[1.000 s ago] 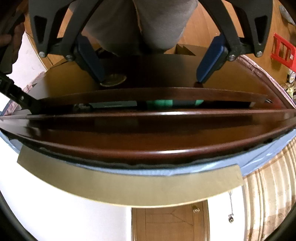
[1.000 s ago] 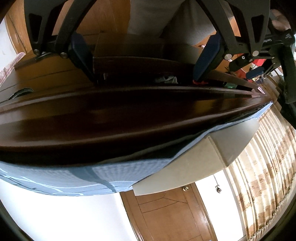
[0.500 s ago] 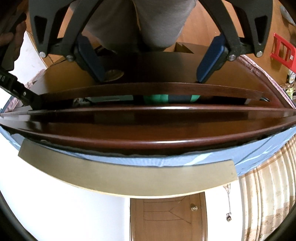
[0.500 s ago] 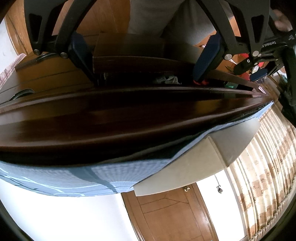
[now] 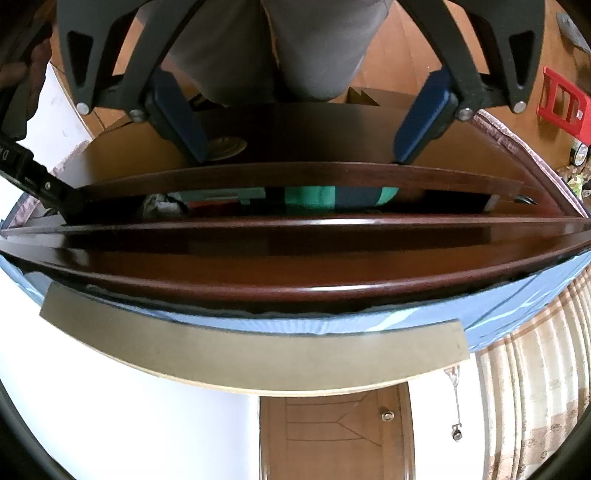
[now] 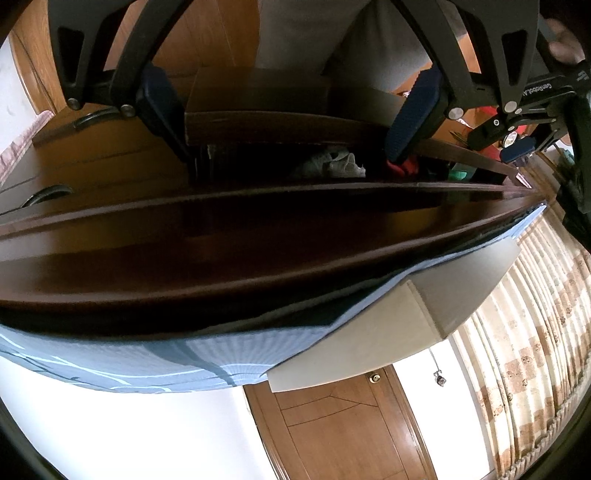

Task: Take underwear out of drawer
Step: 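Pull the top dresser drawer open toward the tools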

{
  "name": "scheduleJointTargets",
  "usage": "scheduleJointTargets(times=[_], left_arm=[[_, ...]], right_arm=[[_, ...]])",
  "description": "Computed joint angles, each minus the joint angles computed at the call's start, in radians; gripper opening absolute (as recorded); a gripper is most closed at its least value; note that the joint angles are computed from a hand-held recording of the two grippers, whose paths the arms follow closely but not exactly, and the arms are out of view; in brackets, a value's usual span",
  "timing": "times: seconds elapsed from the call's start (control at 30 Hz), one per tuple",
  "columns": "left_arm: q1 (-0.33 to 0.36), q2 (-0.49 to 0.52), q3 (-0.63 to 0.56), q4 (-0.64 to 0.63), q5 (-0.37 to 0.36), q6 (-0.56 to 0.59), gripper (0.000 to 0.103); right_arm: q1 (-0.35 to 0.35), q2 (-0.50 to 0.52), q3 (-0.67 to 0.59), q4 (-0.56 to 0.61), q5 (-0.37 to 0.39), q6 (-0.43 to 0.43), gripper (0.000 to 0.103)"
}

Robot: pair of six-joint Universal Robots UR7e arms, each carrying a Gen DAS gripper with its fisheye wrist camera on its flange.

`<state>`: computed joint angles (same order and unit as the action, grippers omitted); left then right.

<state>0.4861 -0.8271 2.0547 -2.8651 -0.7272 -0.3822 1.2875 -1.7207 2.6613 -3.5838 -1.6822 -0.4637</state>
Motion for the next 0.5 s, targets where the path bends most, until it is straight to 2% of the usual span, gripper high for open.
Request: scheduleJointTargets(times=[0.23, 0.5], left_arm=[[-0.008, -0.023, 0.022, 0.025, 0.018, 0.006, 0.101], [-0.021, -0.086, 0.079, -0.019, 0.039, 0.04, 0.101]], right_arm=[[0.003, -0.018, 0.012, 0.011, -0.01, 0.003, 0.102], [0.021, -0.027, 0.025, 0.002, -0.046, 0.002, 0.102]])
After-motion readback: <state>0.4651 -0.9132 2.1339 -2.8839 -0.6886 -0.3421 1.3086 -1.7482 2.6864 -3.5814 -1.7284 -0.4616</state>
